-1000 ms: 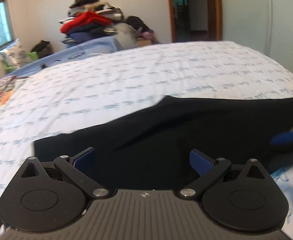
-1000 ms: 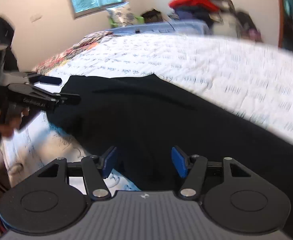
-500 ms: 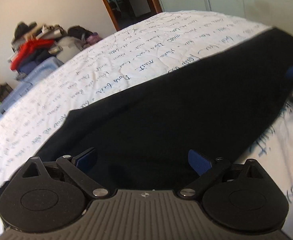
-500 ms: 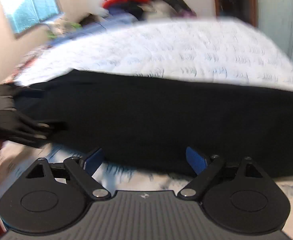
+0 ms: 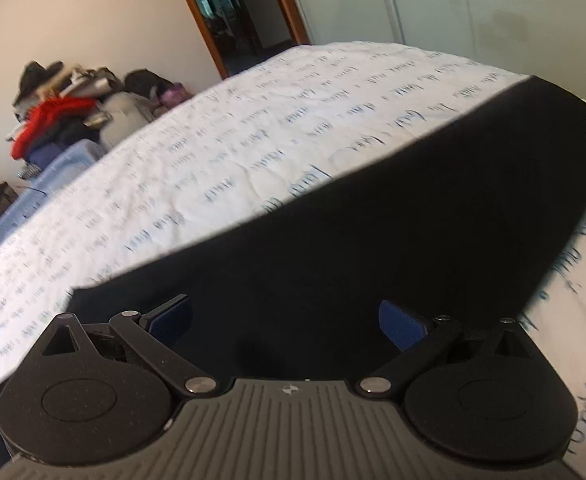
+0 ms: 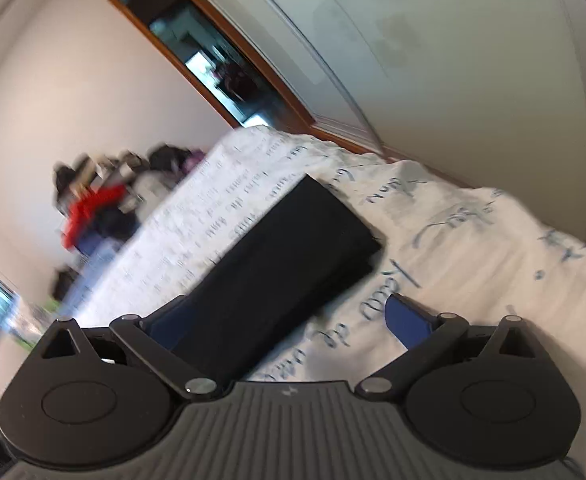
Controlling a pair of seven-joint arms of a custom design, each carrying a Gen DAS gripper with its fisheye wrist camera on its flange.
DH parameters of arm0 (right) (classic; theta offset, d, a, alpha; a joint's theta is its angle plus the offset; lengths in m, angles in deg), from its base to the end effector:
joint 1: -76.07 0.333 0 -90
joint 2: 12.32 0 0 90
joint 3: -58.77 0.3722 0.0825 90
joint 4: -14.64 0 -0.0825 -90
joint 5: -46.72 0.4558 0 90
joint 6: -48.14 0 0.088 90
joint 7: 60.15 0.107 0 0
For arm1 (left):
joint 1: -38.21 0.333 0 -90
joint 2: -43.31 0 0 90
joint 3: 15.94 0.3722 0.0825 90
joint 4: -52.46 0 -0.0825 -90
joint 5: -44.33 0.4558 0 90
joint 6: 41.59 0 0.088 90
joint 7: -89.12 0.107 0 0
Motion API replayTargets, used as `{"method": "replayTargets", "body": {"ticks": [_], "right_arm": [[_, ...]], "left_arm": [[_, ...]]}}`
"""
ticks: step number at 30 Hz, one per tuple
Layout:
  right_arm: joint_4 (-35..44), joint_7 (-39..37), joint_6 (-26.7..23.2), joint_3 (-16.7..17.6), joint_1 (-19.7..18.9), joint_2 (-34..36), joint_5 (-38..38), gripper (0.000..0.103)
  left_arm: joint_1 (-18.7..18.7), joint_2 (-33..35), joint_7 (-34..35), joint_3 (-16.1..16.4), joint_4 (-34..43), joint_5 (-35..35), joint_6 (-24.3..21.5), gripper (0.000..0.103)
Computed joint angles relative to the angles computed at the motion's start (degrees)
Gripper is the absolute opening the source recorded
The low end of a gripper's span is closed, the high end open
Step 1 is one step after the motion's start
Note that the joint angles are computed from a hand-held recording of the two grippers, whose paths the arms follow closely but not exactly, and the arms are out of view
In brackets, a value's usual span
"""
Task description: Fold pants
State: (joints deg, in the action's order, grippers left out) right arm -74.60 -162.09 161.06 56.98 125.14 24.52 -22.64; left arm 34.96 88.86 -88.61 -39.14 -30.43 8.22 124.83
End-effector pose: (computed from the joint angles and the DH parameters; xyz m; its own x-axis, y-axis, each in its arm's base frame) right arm 0.5787 0.5441 0.2904 -0.6683 -0.3511 -0.6558 0.1580 0.7945 -0.5864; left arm 0.8194 -0.2672 0.3038 -0.8515 -0.3968 -0.3427 -0.0733 0.7373 -0.6715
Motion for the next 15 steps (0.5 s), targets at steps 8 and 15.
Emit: {"method": "replayTargets", "body": {"ticks": [8,15], "right_arm": [[0.15,3.97,-4.57,-0.13,0.71,-0.05,0.25,0.103],[1.96,14.95,-9.43,-1.34,2.40,2.32,0.53,0.044]], "left_arm": [[1.51,-0.99,-0.52,-2.38,0.23,-4.06,-1.01,0.102],[-2.50,-1.47,-11.29,2.05,4.82,-2.19,-12.11,0.102]]}}
